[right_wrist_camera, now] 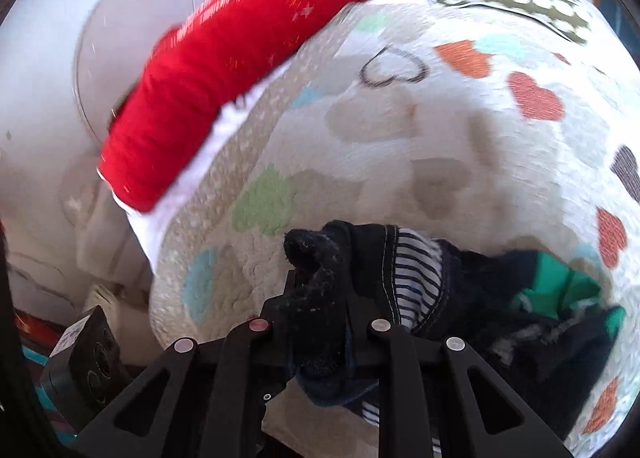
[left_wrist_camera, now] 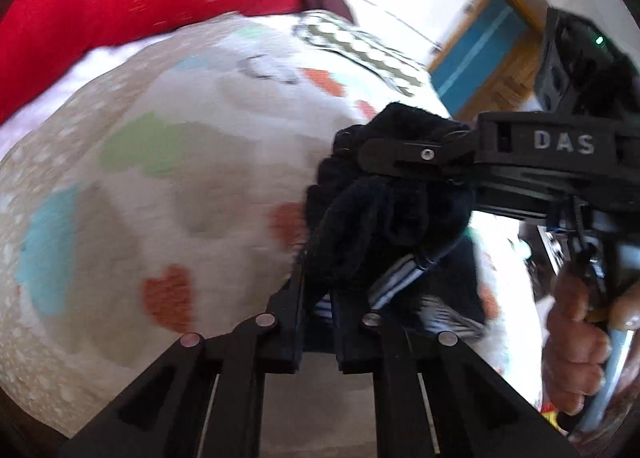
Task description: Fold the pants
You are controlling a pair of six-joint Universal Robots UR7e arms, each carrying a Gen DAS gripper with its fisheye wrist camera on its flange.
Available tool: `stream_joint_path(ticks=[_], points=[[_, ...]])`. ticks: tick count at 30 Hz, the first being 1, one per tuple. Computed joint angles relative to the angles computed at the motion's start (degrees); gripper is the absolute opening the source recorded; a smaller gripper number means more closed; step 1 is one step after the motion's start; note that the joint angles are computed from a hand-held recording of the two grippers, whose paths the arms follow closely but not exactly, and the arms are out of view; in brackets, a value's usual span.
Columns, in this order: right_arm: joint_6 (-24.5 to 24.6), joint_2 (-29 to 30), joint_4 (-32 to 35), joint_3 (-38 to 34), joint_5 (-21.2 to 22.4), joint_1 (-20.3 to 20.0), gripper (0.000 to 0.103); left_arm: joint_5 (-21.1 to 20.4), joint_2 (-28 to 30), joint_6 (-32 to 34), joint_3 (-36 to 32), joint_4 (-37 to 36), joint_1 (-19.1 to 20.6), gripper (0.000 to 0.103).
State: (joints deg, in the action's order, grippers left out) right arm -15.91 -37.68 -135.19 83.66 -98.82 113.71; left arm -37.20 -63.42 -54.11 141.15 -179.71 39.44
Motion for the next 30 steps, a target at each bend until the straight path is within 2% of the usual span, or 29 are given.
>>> stream_joint_path(ticks=[4,6,8,9,10,12,13,14,16,18,21,24,27,30], points=[[0.95,-6.3,-3.29,4.59,4.86,-4.68,0.018,-4.7,5.67,6.87,-6.81,-0.61,-0.14,0.011],[1.78,-9.37,-5.47,6.9,6.76,-7.66,0.018,-8.11,8.62,9.74,-10.61,0.29,0.3,0.011],[2.71,-11.83,-7.47,9.08,8.32,-10.73,0.019,-9.68,10.71,11.19,-13.46,1.94,0.41,0.011],[1.89,-12.89,-9.9,10.54,7.09,-11.87,0.02,-10.12,11.24,11.73,-14.41,2.81,0.35,0.011],[0.08,-13.42,-12.98,11.74,3.46,-12.01,0.027,-10.54,11.17,12.24,-14.53,2.77,0.39,0.011],[-5.13,-13.93,-23.12,14.72,-7.43,-11.85,0.037,-10.53,10.33,11.98,-13.98,3.68,-0.32,0.012],[-5.73,-14.66,-26.6,16.11,-9.96,-12.11,0.038,-9.69,10.05,11.66,-13.91,4.26,-0.43,0.015],[-5.18,-15.93,-27.68,17.01,-10.1,-12.67,0.038,-8.51,9.59,10.63,-13.66,5.22,-0.72,0.021],[-4.28,-18.99,-27.55,18.55,-5.0,-14.7,0.038,-6.89,8.63,7.94,-13.28,7.23,-0.2,0.026],[-3.33,-21.13,-26.82,19.83,0.35,-15.8,0.037,-6.81,8.17,4.71,-14.3,10.74,1.43,0.026],[-2.12,-21.72,-22.32,20.48,8.08,-16.6,0.034,-6.46,8.4,1.63,-14.8,13.23,1.87,0.026],[-2.84,-20.68,-18.15,20.9,14.24,-17.15,0.033,-5.9,10.32,1.17,-16.05,15.73,3.34,0.031],[-1.51,-17.78,-17.56,20.64,13.97,-17.21,0.034,-7.46,12.28,0.52,-17.57,18.62,5.13,0.031],[2.87,-15.5,-17.35,20.12,12.32,-18.88,0.033,-5.87,13.8,2.13,-17.54,18.14,4.45,0.033]])
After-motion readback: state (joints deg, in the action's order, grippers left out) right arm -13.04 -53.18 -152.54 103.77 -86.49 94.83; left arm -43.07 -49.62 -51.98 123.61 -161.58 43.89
